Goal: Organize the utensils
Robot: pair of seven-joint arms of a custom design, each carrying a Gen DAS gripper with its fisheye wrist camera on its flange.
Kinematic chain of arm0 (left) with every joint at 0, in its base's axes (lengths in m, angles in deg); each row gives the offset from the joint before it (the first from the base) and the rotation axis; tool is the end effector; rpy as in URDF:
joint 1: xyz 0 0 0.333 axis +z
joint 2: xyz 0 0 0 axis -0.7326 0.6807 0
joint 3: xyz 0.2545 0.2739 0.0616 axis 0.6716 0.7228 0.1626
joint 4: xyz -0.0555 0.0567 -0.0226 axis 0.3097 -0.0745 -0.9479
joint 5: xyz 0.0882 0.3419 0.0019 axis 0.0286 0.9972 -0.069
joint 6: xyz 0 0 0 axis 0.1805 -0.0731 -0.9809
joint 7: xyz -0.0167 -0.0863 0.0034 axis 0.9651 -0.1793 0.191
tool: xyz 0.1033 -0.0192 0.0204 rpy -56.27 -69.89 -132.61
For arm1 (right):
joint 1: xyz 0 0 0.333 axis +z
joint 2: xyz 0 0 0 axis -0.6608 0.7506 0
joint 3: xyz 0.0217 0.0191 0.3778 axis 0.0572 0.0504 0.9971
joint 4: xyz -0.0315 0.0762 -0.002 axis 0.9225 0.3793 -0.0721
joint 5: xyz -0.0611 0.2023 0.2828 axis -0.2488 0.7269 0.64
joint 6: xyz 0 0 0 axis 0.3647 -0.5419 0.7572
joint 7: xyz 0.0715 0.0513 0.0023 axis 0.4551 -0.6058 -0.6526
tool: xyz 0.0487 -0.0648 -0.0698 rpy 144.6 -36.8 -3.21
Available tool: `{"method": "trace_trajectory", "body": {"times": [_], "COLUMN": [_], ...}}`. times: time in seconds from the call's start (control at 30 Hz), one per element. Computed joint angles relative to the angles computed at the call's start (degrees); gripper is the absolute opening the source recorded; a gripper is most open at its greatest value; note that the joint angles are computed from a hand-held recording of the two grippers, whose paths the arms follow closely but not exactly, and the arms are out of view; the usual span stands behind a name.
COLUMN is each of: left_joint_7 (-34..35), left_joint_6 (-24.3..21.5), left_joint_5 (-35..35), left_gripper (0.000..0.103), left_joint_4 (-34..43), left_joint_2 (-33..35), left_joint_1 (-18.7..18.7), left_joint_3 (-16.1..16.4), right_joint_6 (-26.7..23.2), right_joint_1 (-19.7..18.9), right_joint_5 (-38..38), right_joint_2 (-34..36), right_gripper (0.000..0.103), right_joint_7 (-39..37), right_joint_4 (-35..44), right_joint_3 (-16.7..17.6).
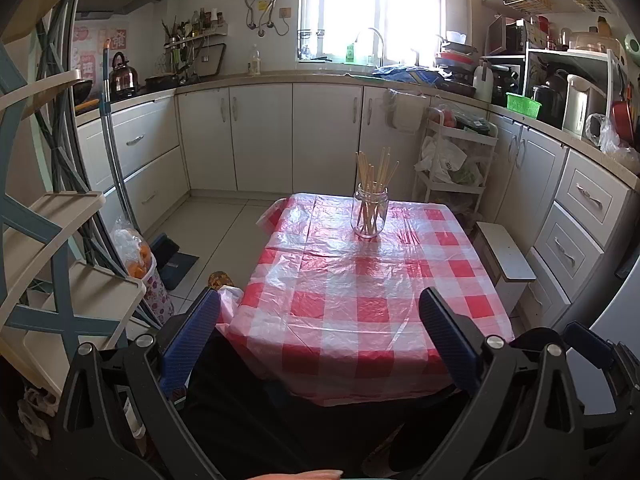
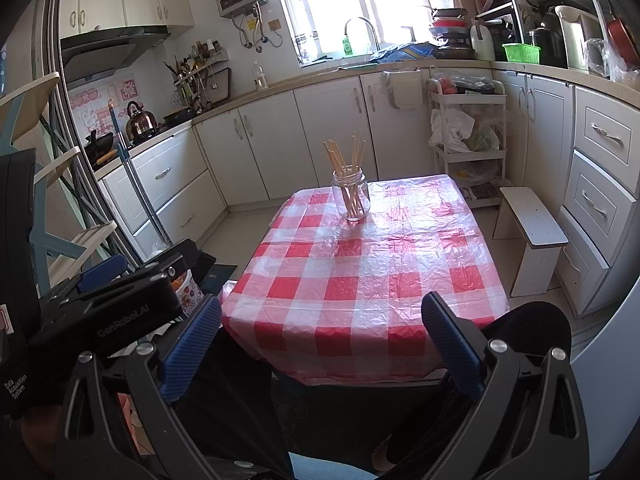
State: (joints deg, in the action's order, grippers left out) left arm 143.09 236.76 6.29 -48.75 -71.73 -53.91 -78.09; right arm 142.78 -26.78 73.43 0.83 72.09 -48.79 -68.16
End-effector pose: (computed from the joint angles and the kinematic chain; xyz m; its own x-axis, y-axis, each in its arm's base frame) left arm 0.6183 -0.1244 0.7215 -0.0623 -0.9976 0.0286 -0.5583 0.0111 -0.8295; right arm 0.5777 0.1882 0.7156 0.0166 -0.9675 -0.2522 -0.6035 0.1914 -0.7741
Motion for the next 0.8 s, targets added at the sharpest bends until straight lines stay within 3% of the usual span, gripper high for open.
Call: {"method": "trace_trajectory", "body": {"times": [0.8], "left_joint_7": [-0.1], "left_joint_6": [0.0], "left_joint_5": [0.3], "left_gripper": [0.096], "left_joint_4": [0.1], "left_joint_2": [0.0], "left_joint_1": [-0.1], "left_joint_3": [0.1], "right_joint_6": [0.2], "right_joint_1": [0.1], "right_joint_5": [-0.6], "right_joint_2": [0.0], "right_gripper": [0.096], "right_joint_7": [0.7], "right_joint_4": [-0.1], "right_joint_3": [0.0]}}
